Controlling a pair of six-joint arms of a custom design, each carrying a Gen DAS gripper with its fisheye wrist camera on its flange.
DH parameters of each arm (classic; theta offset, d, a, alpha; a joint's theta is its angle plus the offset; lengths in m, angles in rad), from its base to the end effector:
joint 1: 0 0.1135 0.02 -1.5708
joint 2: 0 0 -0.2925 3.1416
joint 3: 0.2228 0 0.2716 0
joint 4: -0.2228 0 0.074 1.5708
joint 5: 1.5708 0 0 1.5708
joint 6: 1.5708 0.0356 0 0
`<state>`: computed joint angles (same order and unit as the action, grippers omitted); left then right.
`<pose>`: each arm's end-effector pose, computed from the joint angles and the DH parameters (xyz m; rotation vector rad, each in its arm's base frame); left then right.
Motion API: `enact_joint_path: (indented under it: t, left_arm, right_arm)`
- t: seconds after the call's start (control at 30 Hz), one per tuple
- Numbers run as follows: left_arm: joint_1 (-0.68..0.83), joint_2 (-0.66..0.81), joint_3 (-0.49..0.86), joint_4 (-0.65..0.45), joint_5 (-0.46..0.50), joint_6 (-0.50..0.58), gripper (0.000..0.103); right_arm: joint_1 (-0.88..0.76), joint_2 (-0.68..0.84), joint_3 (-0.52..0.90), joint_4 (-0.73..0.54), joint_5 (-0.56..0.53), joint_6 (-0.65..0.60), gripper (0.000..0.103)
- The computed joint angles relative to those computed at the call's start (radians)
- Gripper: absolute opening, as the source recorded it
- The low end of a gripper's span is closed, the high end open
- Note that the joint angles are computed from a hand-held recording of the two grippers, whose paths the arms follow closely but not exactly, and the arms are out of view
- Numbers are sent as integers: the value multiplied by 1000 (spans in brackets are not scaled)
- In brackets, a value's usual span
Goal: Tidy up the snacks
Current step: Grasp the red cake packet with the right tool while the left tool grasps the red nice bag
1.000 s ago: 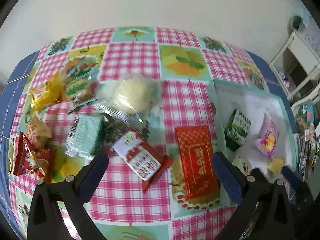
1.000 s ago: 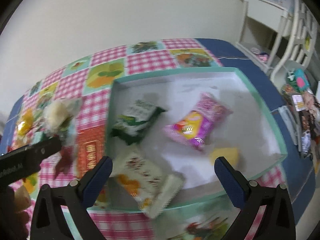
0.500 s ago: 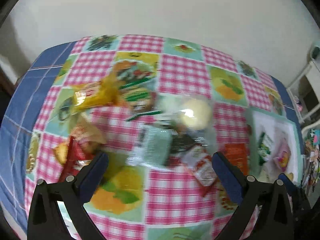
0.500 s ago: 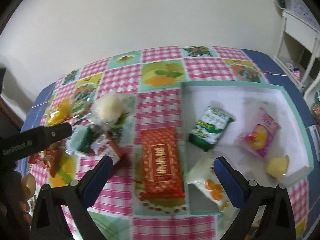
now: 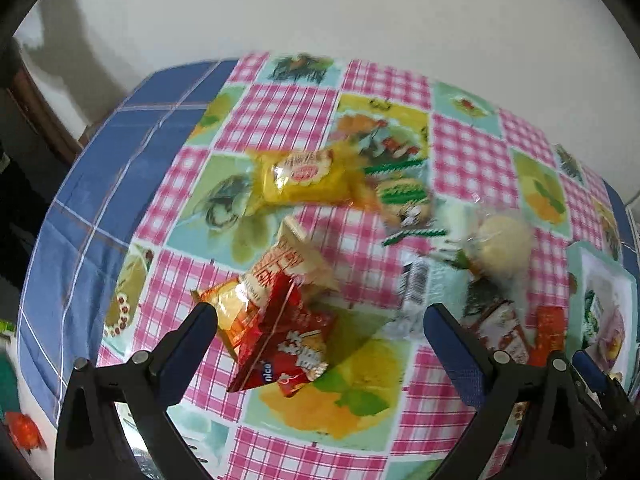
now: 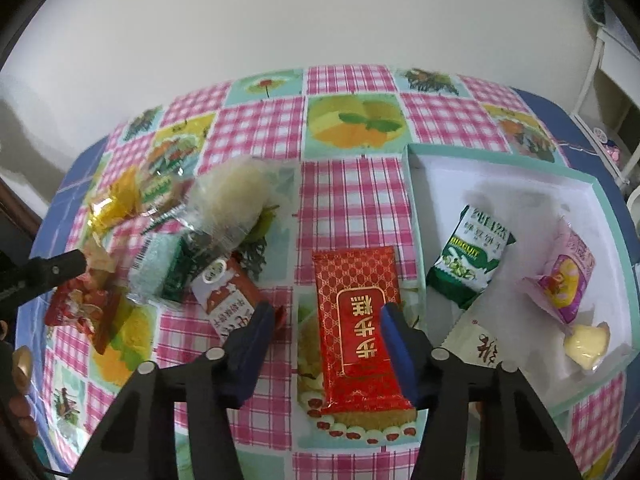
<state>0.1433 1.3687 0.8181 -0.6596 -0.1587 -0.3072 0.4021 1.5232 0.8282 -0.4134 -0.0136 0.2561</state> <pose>0.2535 0.0423 0.2105 -0.6565 2.6856 0.1778 0.2730 0.1166 0.1840 -0.2012 2.6921 0.2228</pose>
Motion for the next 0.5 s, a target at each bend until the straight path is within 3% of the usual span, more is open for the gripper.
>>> enact_joint_path:
  t: [0.1, 0.17, 0.3, 0.4, 0.5]
  left_arm:
    - [19, 54, -7, 16, 22, 6, 98]
    - [29, 85, -10, 23, 33, 12, 84]
    - [42, 137, -10, 35, -3, 4, 81]
    - [47, 147, -13, 51, -18, -2, 71]
    - [34, 147, -13, 53, -42, -4, 55]
  right_arm:
    - [8, 42, 9, -1, 28, -10, 53]
    - [4, 55, 10, -1, 29, -12, 53]
    - [-10, 55, 4, 6, 36, -16, 53]
    - [-18, 67, 8, 2, 38, -16, 53]
    - [-23, 81, 12, 1, 28, -15, 51]
